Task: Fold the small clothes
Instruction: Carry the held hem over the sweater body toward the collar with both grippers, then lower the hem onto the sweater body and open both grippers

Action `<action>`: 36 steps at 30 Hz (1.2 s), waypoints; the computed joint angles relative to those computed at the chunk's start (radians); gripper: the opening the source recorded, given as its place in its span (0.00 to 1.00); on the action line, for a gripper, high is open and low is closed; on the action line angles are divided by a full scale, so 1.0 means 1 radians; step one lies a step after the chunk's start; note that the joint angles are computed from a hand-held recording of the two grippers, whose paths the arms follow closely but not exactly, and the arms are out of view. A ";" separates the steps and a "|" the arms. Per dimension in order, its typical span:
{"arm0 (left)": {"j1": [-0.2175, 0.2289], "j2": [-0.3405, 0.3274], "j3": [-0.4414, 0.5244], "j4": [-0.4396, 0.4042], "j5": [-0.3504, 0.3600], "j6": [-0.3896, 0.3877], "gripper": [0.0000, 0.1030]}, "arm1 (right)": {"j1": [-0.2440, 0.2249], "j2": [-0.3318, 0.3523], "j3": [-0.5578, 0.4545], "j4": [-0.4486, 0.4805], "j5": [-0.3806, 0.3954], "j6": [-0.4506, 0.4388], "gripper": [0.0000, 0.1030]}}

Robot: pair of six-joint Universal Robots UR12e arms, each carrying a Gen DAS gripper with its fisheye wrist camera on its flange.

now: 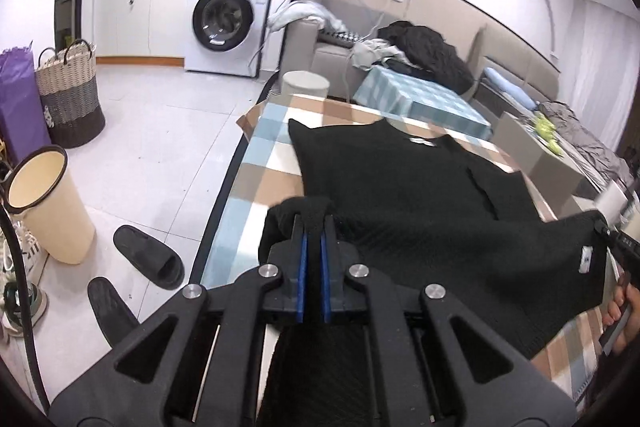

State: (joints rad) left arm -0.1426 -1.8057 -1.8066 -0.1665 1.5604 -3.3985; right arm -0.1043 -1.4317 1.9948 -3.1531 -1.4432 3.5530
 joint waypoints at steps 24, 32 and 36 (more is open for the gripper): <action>0.012 -0.100 0.100 -0.231 -0.130 0.047 0.64 | 0.027 0.054 -0.088 0.300 -0.024 -0.026 0.63; 0.009 -0.121 0.121 -0.251 -0.136 0.060 0.50 | 0.034 0.080 -0.109 0.320 -0.055 -0.019 0.56; -0.008 -0.128 0.122 -0.236 -0.086 0.082 0.25 | 0.049 0.085 -0.112 0.328 -0.074 -0.091 0.25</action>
State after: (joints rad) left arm -0.1509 -1.9334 -1.6842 -0.4024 1.4747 -3.3167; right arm -0.0551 -1.3467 1.8823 -2.8254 -1.5174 3.4623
